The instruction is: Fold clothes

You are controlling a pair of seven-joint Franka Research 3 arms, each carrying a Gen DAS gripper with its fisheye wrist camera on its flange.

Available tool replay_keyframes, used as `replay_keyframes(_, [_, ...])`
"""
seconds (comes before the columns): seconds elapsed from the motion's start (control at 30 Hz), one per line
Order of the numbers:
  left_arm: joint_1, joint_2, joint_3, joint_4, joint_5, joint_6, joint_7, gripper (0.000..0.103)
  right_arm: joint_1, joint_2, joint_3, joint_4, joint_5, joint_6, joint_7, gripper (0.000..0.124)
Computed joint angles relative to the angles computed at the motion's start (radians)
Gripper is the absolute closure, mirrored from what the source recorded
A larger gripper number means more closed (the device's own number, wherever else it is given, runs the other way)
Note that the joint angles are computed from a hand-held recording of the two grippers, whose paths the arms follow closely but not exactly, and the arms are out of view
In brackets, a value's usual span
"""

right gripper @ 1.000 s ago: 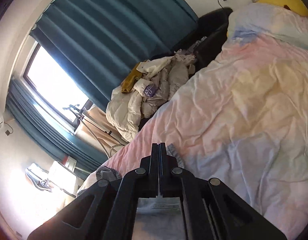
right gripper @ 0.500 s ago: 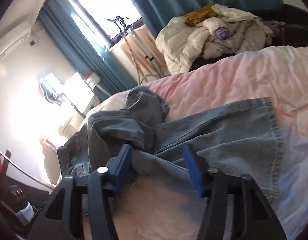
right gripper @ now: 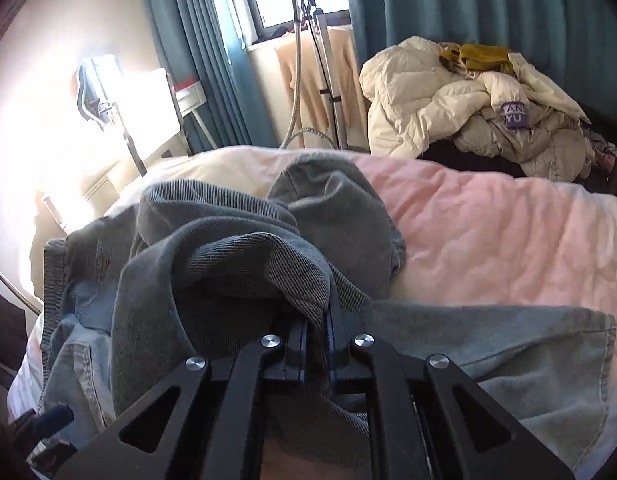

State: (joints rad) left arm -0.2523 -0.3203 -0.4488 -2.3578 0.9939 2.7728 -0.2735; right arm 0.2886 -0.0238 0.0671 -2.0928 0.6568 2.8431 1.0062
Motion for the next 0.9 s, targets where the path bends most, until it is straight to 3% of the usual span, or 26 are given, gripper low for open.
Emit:
replay_keyframes(0.2, [0.016, -0.016, -0.033, 0.009, 0.080, -0.067, -0.075, 0.052, 0.019, 0.054, 0.018, 0.162, -0.152, 0.110, 0.126, 0.120])
replay_keyframes(0.33, [0.022, -0.022, -0.029, 0.006, 0.149, -0.076, -0.156, 0.052, 0.058, 0.145, -0.041, 0.287, -0.484, 0.189, 0.392, 0.120])
replay_keyframes(0.4, [0.022, -0.018, -0.020, 0.002, 0.175, -0.067, -0.184, 0.052, 0.088, 0.221, -0.097, 0.384, -0.618, 0.166, 0.506, 0.120])
replay_keyframes(0.53, [0.009, 0.019, 0.009, 0.003, 0.164, -0.059, -0.176, 0.052, 0.092, 0.378, -0.140, 0.540, -0.702, 0.019, 0.585, 0.119])
replay_keyframes(0.63, [0.000, 0.042, 0.032, 0.002, 0.141, -0.042, -0.160, 0.052, 0.003, 0.395, -0.054, 0.497, -0.579, 0.053, 0.515, 0.114])
replay_keyframes(0.7, [-0.004, 0.049, 0.041, 0.002, 0.126, -0.038, -0.147, 0.052, -0.064, 0.371, 0.010, 0.438, -0.454, 0.086, 0.454, 0.100])
replay_keyframes(0.77, [-0.008, 0.052, 0.041, 0.007, 0.122, -0.041, -0.137, 0.052, -0.142, 0.318, 0.084, 0.362, -0.303, 0.102, 0.349, 0.069])
replay_keyframes(0.9, [-0.020, 0.070, 0.041, 0.029, 0.121, -0.041, -0.090, 0.052, -0.274, 0.189, 0.190, 0.210, 0.053, 0.095, 0.052, 0.054])
